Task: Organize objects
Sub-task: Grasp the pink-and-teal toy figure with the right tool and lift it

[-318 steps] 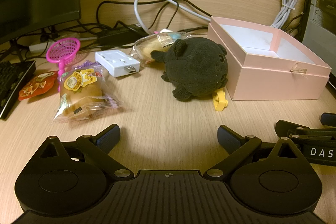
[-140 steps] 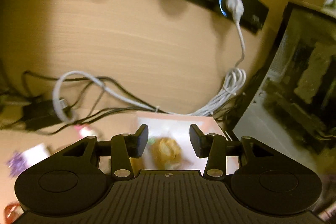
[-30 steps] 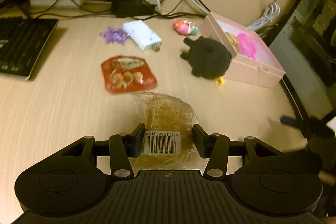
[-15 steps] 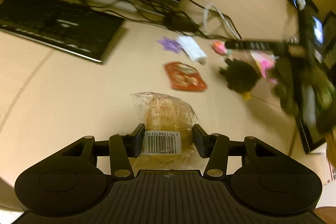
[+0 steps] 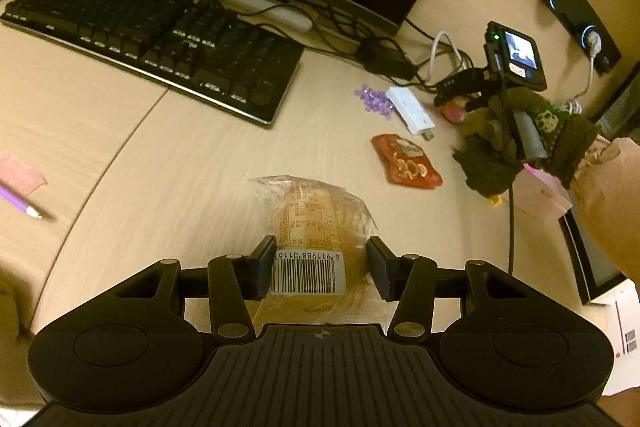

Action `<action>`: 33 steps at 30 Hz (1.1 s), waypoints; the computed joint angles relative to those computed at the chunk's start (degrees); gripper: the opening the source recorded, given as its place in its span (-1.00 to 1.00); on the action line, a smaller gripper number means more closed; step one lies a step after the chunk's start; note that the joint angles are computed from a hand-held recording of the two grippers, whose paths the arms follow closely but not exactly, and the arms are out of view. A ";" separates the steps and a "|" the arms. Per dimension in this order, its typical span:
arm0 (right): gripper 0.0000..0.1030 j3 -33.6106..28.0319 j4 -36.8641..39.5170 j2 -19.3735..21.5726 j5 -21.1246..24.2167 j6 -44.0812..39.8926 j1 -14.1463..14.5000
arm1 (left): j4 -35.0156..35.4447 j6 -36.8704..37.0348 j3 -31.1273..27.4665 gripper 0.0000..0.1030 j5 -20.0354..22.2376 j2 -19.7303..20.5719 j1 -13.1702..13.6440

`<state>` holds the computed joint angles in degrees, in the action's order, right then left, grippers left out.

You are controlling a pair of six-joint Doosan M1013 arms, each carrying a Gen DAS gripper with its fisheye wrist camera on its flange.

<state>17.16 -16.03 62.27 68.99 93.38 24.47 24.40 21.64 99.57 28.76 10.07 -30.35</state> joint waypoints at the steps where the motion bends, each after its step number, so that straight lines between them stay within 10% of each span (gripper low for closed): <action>1: 0.06 2.43 -0.09 -1.36 -1.82 0.42 -0.03 | -0.88 1.21 0.03 0.03 -0.41 0.07 0.23; 2: -0.17 4.93 0.39 -2.85 -3.51 0.65 -0.08 | -1.86 2.41 0.04 0.03 -0.87 0.16 0.44; 12: -0.19 42.48 13.62 -26.45 -24.64 -5.19 -1.18 | -14.79 21.10 -4.05 0.03 -2.21 4.44 1.03; 25: -0.23 72.60 -9.92 -40.94 -39.60 -2.40 0.78 | -20.04 35.35 -14.86 0.04 -1.16 13.79 -2.21; 29: 0.56 74.37 -1.15 -42.28 -40.61 -6.80 -1.02 | -18.52 34.51 -16.94 0.04 1.28 14.87 -3.22; 33: 0.68 74.31 12.21 -42.51 -40.14 -12.55 -3.33 | -16.54 30.16 -17.85 0.04 2.97 15.31 -3.70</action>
